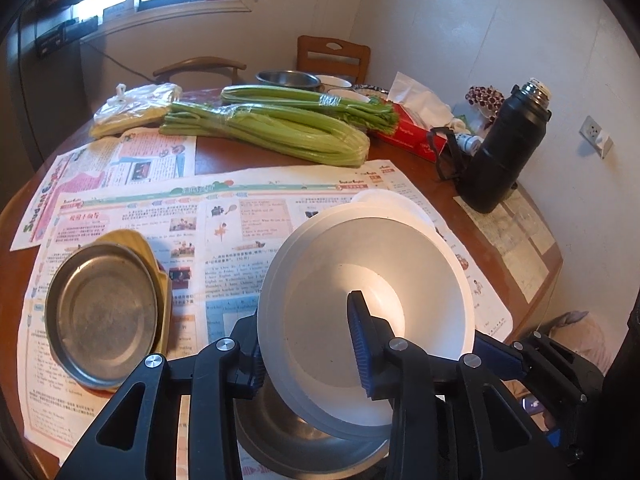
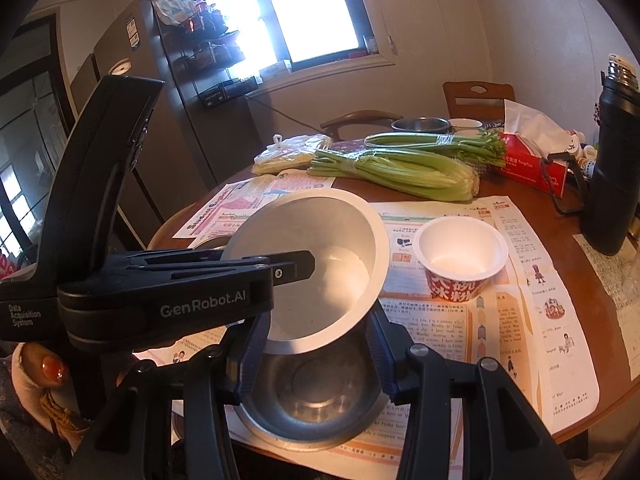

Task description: Organize plates and bowls

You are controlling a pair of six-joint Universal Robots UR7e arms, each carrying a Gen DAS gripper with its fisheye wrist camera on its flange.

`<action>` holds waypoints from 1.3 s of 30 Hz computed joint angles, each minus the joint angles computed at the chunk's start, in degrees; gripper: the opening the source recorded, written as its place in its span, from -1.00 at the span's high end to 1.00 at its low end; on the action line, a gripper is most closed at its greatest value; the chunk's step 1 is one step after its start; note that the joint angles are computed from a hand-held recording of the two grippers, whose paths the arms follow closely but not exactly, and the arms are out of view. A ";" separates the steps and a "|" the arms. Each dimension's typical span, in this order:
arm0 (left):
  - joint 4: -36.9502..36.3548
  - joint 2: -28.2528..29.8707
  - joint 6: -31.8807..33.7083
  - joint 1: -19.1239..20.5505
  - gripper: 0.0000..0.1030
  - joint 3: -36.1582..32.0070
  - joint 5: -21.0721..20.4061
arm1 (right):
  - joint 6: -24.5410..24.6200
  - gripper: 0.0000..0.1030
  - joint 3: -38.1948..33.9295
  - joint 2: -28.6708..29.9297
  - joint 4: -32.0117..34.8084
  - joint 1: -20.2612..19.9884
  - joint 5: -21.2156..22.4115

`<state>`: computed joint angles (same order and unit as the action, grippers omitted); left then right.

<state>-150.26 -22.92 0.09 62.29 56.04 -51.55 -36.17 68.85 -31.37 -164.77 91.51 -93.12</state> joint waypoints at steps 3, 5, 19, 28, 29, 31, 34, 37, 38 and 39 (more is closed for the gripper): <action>-0.68 -0.54 -0.33 -0.07 0.29 1.42 -0.06 | -0.51 0.06 1.35 -0.79 -0.16 0.00 -0.26; -1.20 -0.82 -0.41 -0.15 0.29 2.18 0.33 | -0.82 0.06 2.16 -1.12 -0.41 0.02 -0.42; -1.50 -2.64 -2.54 0.49 0.29 6.13 1.32 | -1.55 0.06 3.55 -1.35 1.58 -0.02 -0.37; -1.18 -2.72 -3.12 1.12 0.28 6.66 1.25 | -1.26 0.06 2.43 -0.69 4.22 -0.38 0.00; -0.57 -2.60 -3.57 1.30 0.28 6.44 1.24 | -1.28 0.06 2.25 -0.51 4.39 -0.39 -0.14; -0.01 -2.19 -3.48 1.61 0.28 5.87 1.10 | -0.94 0.06 1.50 0.00 5.37 -0.36 -0.65; 1.38 -1.45 -4.26 2.31 0.27 4.52 -0.22 | -0.80 0.06 0.63 0.56 6.10 -0.36 -1.35; 1.83 -0.85 -4.13 2.47 0.27 4.18 0.14 | -0.56 0.06 -0.10 1.13 6.73 -0.55 -2.04; 2.73 -0.71 -4.70 2.61 0.27 3.86 -0.03 | -0.25 0.06 -0.26 1.22 7.16 -0.67 -2.16; 3.14 -0.60 -4.85 2.76 0.27 3.66 -0.26 | -0.23 0.06 -0.37 1.32 7.48 -0.73 -2.38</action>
